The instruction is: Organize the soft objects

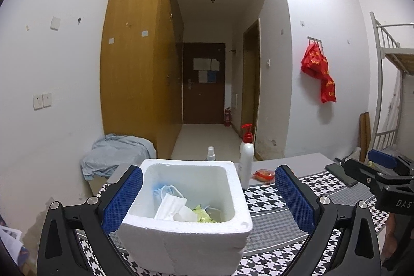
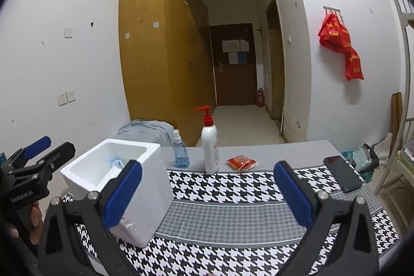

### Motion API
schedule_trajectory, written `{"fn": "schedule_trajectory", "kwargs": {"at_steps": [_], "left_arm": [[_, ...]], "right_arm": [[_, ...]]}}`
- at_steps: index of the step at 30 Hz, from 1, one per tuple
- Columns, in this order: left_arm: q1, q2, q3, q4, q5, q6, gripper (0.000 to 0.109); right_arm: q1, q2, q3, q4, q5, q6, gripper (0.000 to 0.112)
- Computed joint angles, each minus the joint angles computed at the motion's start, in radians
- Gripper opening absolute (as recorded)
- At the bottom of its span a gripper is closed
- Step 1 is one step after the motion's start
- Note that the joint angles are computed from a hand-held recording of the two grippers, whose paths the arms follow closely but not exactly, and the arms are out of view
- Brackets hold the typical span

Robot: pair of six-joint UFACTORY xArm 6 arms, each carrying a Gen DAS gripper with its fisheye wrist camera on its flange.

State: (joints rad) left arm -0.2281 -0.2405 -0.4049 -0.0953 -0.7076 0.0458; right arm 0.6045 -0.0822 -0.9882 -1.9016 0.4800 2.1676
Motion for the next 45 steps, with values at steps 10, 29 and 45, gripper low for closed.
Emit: {"fn": "schedule_trajectory", "kwargs": {"at_steps": [10, 29, 45], "left_arm": [[-0.029, -0.09, 0.081, -0.01, -0.019, -0.001, 0.102], [-0.14, -0.251, 0.268, -0.14, -0.104, 0.076, 0.102], [-0.104, -0.264, 0.358, -0.063, -0.175, -0.009, 0.102]], "right_arm": [[0.056, -0.078, 0.076, -0.037, 0.054, -0.006, 0.103], [0.203, -0.224, 0.28, -0.008, 0.241, 0.031, 0.103], [0.264, -0.227, 0.337, -0.009, 0.297, 0.099, 0.103]]}}
